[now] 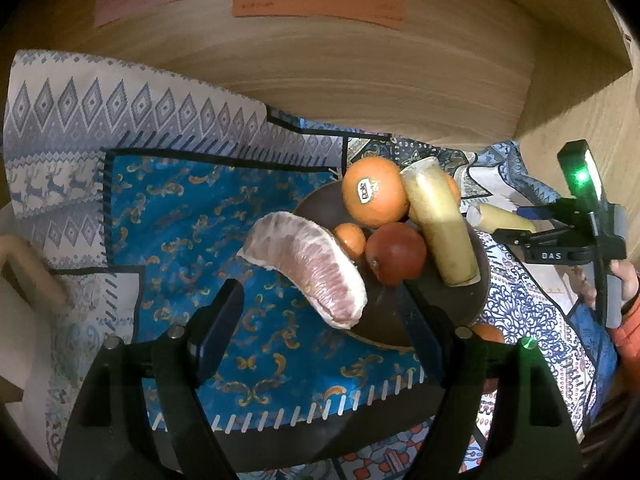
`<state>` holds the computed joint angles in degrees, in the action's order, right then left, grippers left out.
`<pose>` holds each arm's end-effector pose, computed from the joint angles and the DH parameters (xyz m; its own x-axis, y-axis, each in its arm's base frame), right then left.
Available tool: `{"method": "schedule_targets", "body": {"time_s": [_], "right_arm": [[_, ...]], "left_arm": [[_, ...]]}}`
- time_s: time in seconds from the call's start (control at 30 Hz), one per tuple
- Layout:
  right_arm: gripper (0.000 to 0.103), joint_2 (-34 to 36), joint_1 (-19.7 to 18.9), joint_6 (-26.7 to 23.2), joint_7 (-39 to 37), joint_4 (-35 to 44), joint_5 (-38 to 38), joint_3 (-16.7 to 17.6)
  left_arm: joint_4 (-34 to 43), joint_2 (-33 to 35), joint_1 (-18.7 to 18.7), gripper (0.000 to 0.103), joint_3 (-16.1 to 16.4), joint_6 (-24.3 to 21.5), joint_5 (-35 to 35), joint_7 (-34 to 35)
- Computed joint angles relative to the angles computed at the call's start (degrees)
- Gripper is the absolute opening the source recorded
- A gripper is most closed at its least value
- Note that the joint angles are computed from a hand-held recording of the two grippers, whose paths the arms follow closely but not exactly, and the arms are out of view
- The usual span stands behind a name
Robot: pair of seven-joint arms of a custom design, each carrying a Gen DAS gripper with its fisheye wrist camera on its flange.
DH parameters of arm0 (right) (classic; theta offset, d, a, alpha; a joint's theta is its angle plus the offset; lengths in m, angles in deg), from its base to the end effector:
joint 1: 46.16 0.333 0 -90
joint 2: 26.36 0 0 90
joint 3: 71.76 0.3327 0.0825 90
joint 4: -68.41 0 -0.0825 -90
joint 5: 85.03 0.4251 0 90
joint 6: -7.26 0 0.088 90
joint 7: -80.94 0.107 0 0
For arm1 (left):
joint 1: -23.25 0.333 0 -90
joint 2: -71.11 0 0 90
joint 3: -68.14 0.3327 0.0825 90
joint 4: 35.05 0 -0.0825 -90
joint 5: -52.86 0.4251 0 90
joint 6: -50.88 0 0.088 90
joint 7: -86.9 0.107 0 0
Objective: Organize fruits
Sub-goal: 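Open the left gripper to drop the pomelo segment while right releases the corn cob, then grasp the second yellow corn cob with the right gripper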
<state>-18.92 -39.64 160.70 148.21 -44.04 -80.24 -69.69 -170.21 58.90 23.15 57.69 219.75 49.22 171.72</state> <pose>0.6600 0.0962 0.4713 0.4213 -0.8959 0.1413 -0.7278 -0.4269 -0.5368 0.5411 -0.1008 0.5005 -0.0818 -0.9935 0.0794 -0.7023 0.0009 -0.7119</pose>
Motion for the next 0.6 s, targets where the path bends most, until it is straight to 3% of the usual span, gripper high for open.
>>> {"method": "schedule_targets", "body": {"time_s": [0.13,0.27,0.37,0.6], "right_arm": [[0.064,0.02,0.07,-0.84,0.92,0.29,-1.29,-0.17],[0.047,-2.20,0.18,0.45,1.94,-2.59,-1.73,-0.41],[0.038,-4.69,-0.17,-0.52,-1.04,-4.97,3.36,-0.27],[0.034,-13.25,2.60,-2.73,-9.31,-13.52,13.41,-2.46]], "left_arm": [[-0.66,-0.41,-0.65,0.078,0.48,0.20,-1.43,0.69],[-1.09,-0.79,-1.28,0.078,0.70,0.52,-2.56,1.57],[-1.35,-1.27,-2.44,0.078,1.27,0.69,-4.49,3.31],[-2.00,-2.42,-4.05,0.078,1.24,0.44,-7.15,5.81]]}}
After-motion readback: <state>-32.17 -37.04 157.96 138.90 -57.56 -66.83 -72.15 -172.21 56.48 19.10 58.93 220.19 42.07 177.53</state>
